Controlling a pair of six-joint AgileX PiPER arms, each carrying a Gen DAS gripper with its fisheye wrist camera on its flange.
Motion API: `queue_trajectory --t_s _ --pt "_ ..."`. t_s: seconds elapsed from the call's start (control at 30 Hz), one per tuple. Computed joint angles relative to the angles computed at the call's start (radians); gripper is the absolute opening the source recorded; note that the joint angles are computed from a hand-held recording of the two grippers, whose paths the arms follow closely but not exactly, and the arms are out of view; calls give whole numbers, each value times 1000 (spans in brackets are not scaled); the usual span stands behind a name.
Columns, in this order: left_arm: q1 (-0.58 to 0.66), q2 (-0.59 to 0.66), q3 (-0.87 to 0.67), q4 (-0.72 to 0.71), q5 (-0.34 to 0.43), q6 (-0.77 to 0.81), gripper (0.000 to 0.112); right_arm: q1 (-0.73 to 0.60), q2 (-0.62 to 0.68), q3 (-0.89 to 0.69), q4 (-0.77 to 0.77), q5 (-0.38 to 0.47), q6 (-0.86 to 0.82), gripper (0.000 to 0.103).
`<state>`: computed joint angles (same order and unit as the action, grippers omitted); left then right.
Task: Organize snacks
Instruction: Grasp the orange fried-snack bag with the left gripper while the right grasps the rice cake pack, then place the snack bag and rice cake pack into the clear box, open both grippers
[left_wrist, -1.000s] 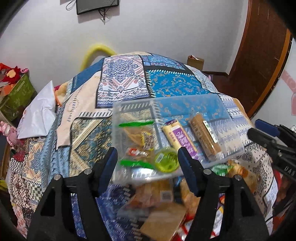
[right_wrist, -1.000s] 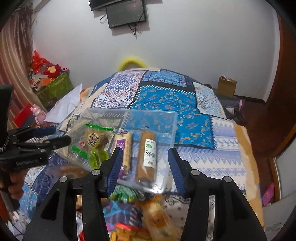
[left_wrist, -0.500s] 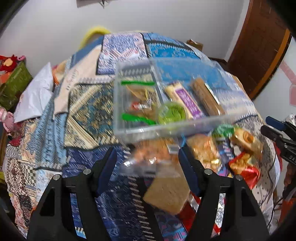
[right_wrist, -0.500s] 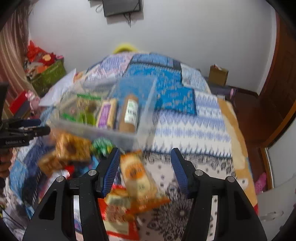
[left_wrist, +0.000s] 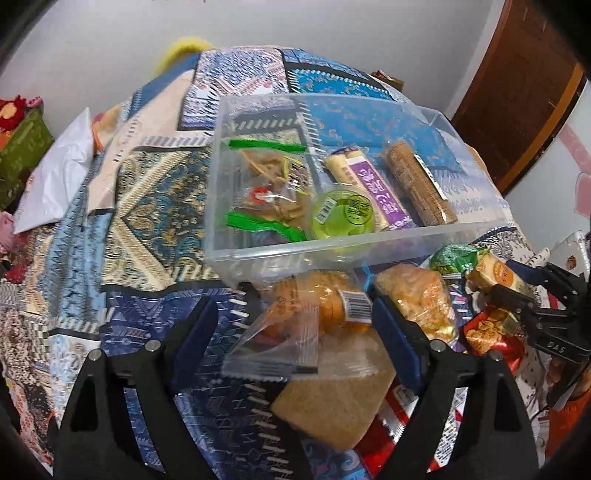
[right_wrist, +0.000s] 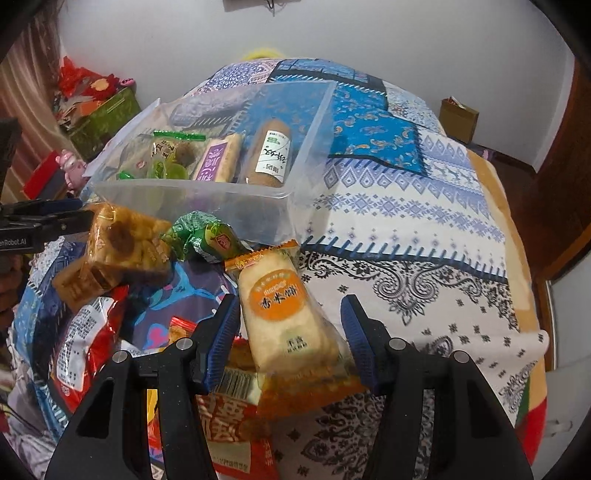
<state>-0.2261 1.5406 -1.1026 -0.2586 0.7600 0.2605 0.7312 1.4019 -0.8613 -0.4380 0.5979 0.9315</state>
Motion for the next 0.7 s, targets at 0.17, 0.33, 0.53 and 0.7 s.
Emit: queue_trajectory --t_s 0.17,0.33,0.53,0.7 --pt "-41 57 -33 53 10 -43 90 -15 26 -2 14 -25 -24 53" --pt "-50 88 -6 76 -46 -91 89 -7 25 12 -20 -37 8 48" --pt "-88 25 68 157 -153 -156 79 19 -10 34 -89 -20 84 35" --pt "-69 -38 110 138 -163 -131 71 48 -49 44 -136 13 148 34"
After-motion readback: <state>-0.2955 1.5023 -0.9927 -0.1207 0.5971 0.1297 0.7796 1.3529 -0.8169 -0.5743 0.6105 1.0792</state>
